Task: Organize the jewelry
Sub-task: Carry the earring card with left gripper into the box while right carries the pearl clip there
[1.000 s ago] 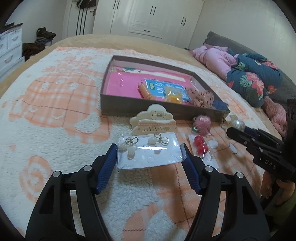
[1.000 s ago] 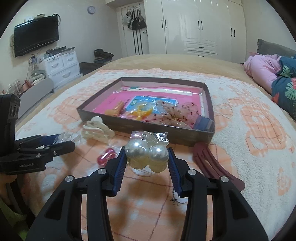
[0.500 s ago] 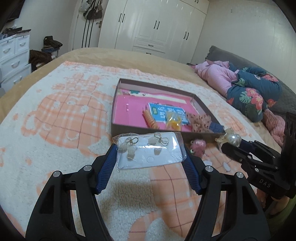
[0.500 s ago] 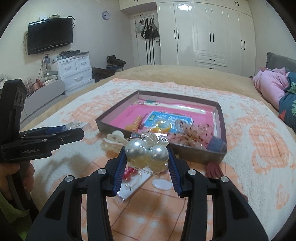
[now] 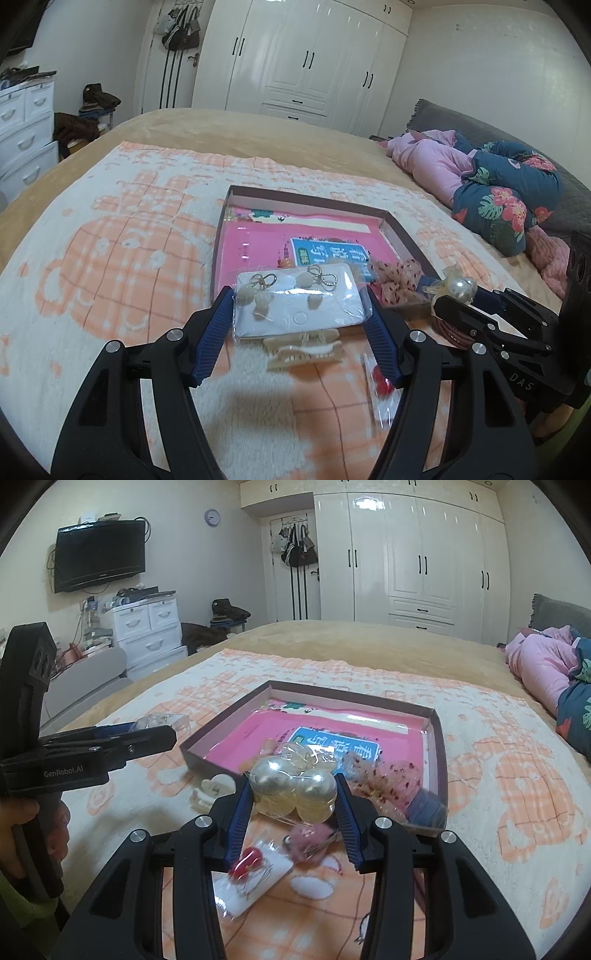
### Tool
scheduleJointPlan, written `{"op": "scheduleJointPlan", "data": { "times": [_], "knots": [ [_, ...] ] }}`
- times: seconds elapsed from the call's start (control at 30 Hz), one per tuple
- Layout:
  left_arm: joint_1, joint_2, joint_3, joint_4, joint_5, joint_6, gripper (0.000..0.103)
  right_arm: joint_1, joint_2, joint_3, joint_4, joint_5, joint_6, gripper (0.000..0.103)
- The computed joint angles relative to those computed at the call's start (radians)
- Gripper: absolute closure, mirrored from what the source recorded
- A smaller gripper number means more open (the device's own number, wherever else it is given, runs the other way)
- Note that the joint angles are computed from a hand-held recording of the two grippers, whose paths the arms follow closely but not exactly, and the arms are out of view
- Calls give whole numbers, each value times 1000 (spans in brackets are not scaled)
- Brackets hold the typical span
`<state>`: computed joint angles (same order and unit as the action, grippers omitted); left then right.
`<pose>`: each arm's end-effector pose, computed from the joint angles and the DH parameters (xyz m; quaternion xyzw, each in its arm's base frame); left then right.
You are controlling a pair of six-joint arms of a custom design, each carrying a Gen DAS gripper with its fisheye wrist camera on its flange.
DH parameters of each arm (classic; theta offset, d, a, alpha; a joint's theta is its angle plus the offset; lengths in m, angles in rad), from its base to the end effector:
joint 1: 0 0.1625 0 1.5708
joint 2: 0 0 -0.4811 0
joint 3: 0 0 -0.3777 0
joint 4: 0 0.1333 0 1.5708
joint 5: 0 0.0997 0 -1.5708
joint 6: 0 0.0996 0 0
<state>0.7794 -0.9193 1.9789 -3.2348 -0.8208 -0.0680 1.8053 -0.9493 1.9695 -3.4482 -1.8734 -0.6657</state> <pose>-0.2854 -0.5648 0.2123 0.2124 0.8694 -0.3974 0.2025 0.2437 -0.5740 0.2449 0.3348 -0.8369 0.3720 0.2218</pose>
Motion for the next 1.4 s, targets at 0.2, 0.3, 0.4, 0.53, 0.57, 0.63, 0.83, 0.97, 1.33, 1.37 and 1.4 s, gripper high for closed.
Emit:
{"op": "scheduleJointPlan", "data": {
  "times": [0.2, 0.3, 0.4, 0.53, 0.57, 0.63, 0.83, 0.97, 1.33, 1.37, 1.4],
  "knots": [
    [20, 31, -60, 16, -23, 32, 44, -5, 20, -48, 6, -15, -1, 61],
    [31, 45, -88, 24, -34, 47, 44, -8, 28, -73, 11, -25, 1, 61],
    [42, 61, -115, 31, -41, 65, 44, -14, 40, -100, 15, -38, 1, 61],
    [56, 78, -150, 43, -51, 80, 44, -21, 53, -132, 18, -60, 3, 61],
    [61, 81, -159, 46, -52, 84, 44, -23, 56, -139, 18, -65, 2, 61],
    [70, 88, -176, 51, -57, 88, 44, -27, 63, -158, 20, -77, 0, 61],
    [94, 107, -219, 63, -65, 95, 44, -41, 85, -217, 48, -106, 5, 61],
    [111, 120, -246, 76, -70, 100, 44, -46, 105, -262, 89, -127, 19, 61],
    [151, 144, -276, 83, -81, 95, 44, -50, 152, -343, 223, -147, 71, 61],
    [154, 145, -278, 87, -85, 91, 44, -50, 155, -346, 229, -150, 74, 61],
    [156, 146, -280, 89, -88, 89, 44, -50, 160, -352, 242, -153, 80, 61]
  ]
}}
